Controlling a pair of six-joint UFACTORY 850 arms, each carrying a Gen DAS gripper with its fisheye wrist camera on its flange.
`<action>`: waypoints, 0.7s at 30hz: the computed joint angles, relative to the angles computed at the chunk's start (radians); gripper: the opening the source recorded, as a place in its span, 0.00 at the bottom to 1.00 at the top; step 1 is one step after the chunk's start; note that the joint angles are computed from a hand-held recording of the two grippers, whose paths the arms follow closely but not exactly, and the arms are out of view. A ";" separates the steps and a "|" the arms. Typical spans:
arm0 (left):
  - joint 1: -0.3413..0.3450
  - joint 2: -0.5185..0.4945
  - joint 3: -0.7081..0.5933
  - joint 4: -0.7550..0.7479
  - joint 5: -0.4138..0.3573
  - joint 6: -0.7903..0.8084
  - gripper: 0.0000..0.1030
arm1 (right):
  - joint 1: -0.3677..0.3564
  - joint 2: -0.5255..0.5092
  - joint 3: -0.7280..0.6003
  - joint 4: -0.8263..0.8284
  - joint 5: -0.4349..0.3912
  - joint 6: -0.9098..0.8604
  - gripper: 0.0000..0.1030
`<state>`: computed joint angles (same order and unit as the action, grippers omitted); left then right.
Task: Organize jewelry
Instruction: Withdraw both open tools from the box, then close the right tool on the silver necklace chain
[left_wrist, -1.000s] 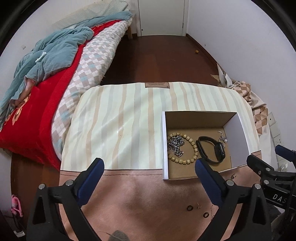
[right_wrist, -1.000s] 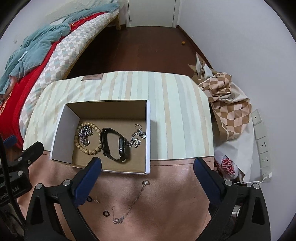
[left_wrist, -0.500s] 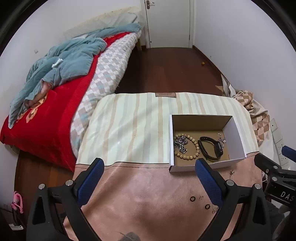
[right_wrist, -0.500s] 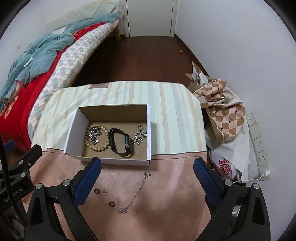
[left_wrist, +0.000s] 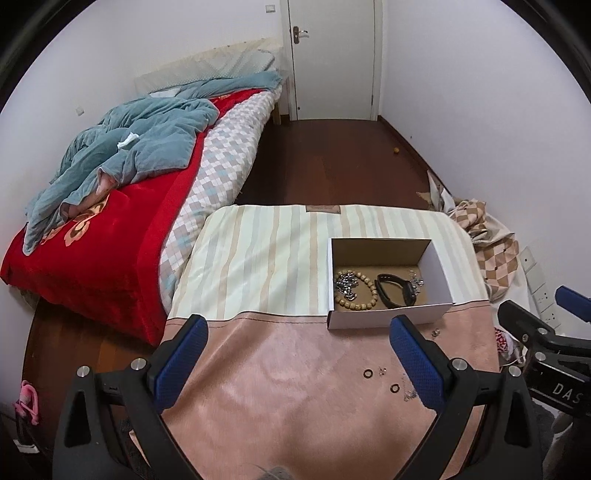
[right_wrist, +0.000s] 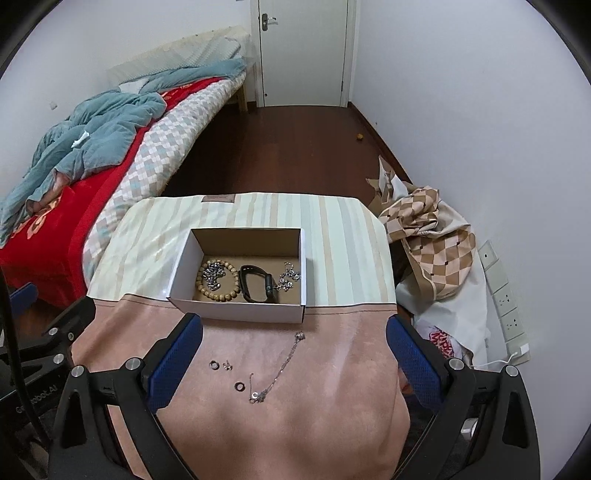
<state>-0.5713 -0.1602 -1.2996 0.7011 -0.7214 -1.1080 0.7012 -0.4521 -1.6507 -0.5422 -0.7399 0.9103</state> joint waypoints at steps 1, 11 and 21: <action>-0.004 0.006 0.004 0.007 -0.002 -0.009 0.97 | 0.002 0.012 0.012 -0.001 0.006 0.007 0.98; -0.018 -0.025 0.087 0.054 -0.037 -0.122 0.97 | -0.021 0.049 0.178 0.108 0.103 0.008 0.98; 0.019 -0.124 0.143 -0.059 -0.061 -0.053 0.97 | -0.022 -0.038 0.311 0.278 0.282 -0.061 0.63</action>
